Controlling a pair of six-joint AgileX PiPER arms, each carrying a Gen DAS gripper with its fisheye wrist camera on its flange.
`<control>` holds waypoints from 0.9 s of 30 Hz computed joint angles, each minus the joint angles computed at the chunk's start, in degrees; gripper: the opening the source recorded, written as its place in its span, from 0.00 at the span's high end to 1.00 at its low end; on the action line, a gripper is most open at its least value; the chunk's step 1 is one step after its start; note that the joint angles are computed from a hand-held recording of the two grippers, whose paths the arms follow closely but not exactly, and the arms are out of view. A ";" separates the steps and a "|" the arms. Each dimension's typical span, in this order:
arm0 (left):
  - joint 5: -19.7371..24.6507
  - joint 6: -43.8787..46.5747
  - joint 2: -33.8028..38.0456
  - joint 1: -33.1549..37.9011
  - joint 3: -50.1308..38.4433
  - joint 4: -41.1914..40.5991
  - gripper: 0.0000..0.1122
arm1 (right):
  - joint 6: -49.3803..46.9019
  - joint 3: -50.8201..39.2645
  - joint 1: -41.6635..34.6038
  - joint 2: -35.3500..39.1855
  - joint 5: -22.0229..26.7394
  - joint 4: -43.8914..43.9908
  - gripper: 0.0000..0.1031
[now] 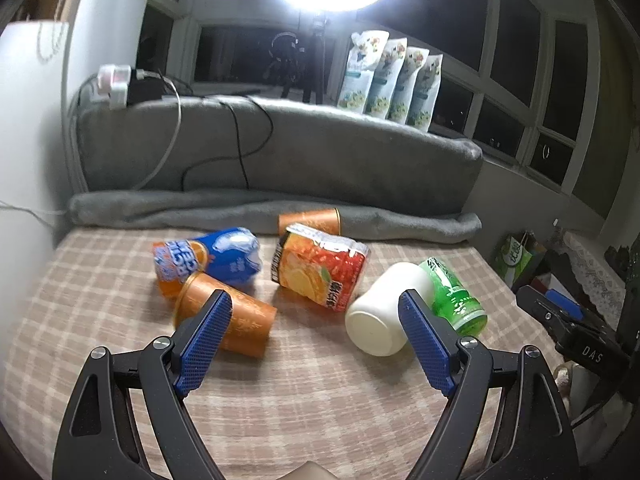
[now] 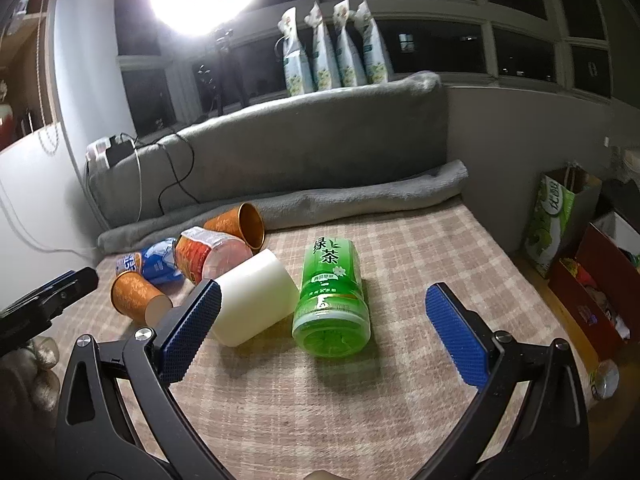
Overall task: Flip cup upright
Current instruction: 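Move the left tool down to the lying orange lemon-tea cup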
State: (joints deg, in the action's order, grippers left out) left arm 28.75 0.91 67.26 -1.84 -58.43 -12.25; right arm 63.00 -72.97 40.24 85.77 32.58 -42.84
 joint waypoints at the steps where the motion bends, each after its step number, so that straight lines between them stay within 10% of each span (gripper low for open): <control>1: 0.54 1.19 0.99 0.39 -0.63 -1.75 0.24 | -1.61 -0.40 -0.63 0.26 -0.52 1.41 0.00; 11: 19.64 -1.17 20.29 8.54 -19.36 -21.51 0.24 | -1.77 0.66 -1.77 0.89 -1.79 1.77 0.00; 27: 23.13 -32.56 35.79 2.25 -36.35 -11.66 0.24 | -0.24 7.56 -8.40 -1.70 -7.36 2.73 0.00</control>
